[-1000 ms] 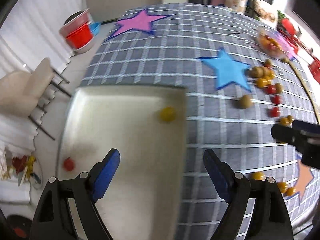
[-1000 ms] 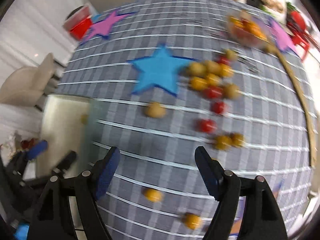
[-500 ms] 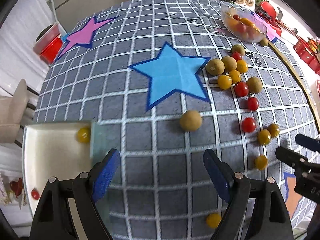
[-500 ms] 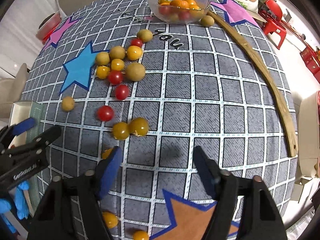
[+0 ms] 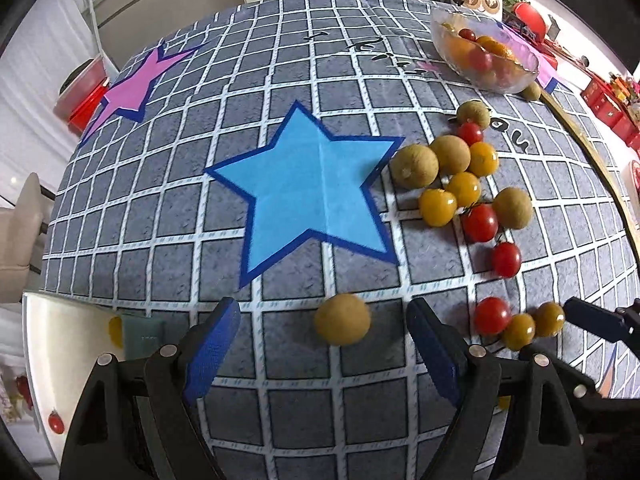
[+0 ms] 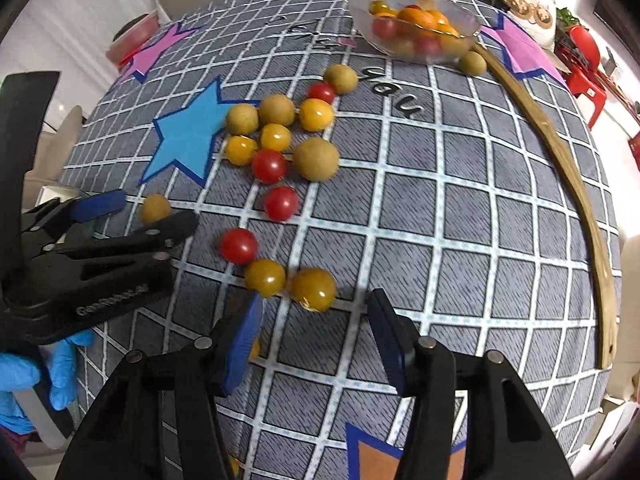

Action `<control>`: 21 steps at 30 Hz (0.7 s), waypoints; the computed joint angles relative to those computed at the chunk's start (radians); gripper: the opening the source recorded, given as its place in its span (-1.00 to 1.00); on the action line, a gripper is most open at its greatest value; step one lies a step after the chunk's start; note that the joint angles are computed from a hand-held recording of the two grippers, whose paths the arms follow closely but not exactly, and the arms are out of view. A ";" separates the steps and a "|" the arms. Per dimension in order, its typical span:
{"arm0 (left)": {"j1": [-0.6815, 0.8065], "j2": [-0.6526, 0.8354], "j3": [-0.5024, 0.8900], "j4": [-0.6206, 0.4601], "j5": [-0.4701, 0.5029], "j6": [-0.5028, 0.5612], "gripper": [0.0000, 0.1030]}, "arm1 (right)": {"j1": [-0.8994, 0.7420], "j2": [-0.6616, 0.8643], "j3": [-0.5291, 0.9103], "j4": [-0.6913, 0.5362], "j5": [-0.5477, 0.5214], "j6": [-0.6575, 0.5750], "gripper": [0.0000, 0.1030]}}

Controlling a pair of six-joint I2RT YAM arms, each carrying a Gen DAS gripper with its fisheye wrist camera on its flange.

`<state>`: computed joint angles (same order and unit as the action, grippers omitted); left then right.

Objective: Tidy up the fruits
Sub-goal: 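Move both open tools back over the fruits on the table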

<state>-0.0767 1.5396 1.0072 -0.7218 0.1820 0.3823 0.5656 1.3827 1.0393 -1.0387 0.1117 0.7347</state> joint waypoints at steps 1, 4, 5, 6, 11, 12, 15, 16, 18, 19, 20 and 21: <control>-0.004 0.006 0.006 -0.001 0.009 -0.008 0.62 | -0.005 0.006 0.002 0.012 -0.007 -0.008 0.12; 0.009 0.015 0.018 -0.022 0.034 -0.010 0.53 | -0.040 0.033 0.007 0.071 -0.062 -0.024 0.04; 0.012 0.014 0.017 -0.022 0.035 -0.009 0.53 | -0.054 0.020 -0.005 0.085 -0.084 -0.024 0.04; 0.009 0.012 0.015 -0.020 0.035 -0.011 0.53 | -0.064 0.002 -0.016 0.089 -0.098 -0.023 0.04; 0.016 0.027 0.021 -0.004 0.037 0.012 0.53 | -0.035 -0.043 -0.027 0.038 -0.053 -0.042 0.04; 0.017 0.026 0.019 -0.004 0.037 0.013 0.53 | -0.034 -0.043 -0.033 0.036 -0.052 -0.045 0.04; 0.015 0.024 0.020 -0.010 0.040 0.011 0.53 | -0.051 -0.046 -0.053 0.062 -0.051 -0.041 0.04; 0.016 0.025 0.021 -0.011 0.041 0.014 0.53 | -0.055 -0.035 -0.047 0.072 -0.047 -0.044 0.04; 0.024 0.030 0.030 -0.026 0.066 0.024 0.35 | -0.076 -0.027 -0.046 0.107 -0.067 -0.053 0.00; 0.023 0.027 0.029 -0.025 0.065 0.028 0.31 | -0.084 -0.021 -0.043 0.125 -0.081 -0.052 -0.10; 0.022 0.025 0.028 -0.029 0.069 0.033 0.22 | -0.092 -0.023 -0.044 0.136 -0.094 -0.055 -0.24; 0.020 0.021 0.028 -0.032 0.074 0.036 0.12 | -0.099 -0.023 -0.044 0.148 -0.113 -0.057 -0.33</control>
<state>-0.0570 1.5608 1.0351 -0.7540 0.2557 0.4187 0.4663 1.3595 0.9952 -0.8904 -0.0017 0.6779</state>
